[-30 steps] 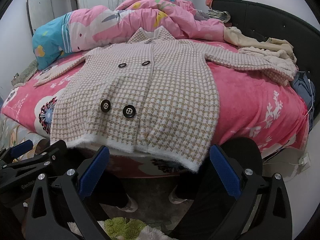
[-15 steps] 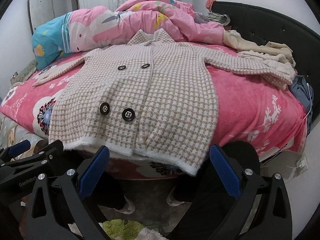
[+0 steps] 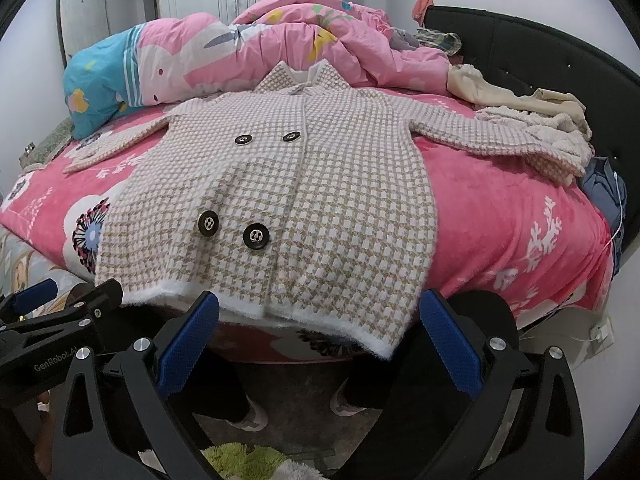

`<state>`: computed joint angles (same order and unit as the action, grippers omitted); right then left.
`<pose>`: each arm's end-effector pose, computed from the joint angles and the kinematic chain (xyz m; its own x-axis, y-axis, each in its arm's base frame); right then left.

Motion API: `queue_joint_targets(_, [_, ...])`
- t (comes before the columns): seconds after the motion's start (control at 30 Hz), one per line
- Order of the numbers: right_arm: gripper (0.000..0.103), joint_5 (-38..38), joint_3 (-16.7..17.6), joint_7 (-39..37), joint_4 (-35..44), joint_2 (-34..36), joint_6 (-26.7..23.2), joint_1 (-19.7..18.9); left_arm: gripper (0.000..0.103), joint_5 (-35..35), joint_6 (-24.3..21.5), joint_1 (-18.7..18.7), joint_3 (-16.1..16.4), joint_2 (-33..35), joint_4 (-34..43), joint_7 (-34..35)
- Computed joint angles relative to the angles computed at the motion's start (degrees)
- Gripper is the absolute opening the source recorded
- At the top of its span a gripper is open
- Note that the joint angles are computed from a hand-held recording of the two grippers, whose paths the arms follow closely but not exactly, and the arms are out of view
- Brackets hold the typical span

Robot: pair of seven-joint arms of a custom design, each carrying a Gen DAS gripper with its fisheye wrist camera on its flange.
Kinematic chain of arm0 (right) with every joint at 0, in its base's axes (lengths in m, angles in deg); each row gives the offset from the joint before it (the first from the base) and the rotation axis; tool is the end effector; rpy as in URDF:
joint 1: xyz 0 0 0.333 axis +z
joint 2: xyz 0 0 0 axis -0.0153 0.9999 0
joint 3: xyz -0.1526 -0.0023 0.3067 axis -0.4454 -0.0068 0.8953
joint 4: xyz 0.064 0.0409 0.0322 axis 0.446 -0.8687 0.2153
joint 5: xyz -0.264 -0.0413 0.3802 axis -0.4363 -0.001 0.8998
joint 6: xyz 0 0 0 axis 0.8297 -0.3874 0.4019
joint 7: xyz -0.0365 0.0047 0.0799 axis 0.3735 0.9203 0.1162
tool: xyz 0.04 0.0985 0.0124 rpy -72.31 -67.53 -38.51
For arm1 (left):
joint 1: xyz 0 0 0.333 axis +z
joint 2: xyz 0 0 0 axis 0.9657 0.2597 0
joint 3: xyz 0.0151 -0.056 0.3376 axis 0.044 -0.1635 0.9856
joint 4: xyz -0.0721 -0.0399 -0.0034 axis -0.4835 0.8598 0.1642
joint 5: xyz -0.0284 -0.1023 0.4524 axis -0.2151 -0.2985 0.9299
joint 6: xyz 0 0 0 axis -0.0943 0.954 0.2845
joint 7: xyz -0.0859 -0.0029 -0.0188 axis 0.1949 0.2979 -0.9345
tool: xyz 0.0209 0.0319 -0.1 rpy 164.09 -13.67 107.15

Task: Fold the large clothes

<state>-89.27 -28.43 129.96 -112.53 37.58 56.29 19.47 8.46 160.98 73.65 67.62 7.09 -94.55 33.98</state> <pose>0.6411 0.2484 0.3883 -0.4503 -0.8927 -0.0156 -0.6731 0.3509 -0.6510 0.7118 -0.0998 0.3766 -0.3112 -0.9497 0.0345 -0.7835 0.2358 -0.5749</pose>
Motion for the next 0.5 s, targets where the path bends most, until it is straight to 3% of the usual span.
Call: queue_joint_targets(0.5, [0.098,1.78,-0.73,-3.38,3.31,2.81,-0.17,-0.26,0.095,4.16,-1.57,-1.65,1.71,2.99,3.87,-4.44])
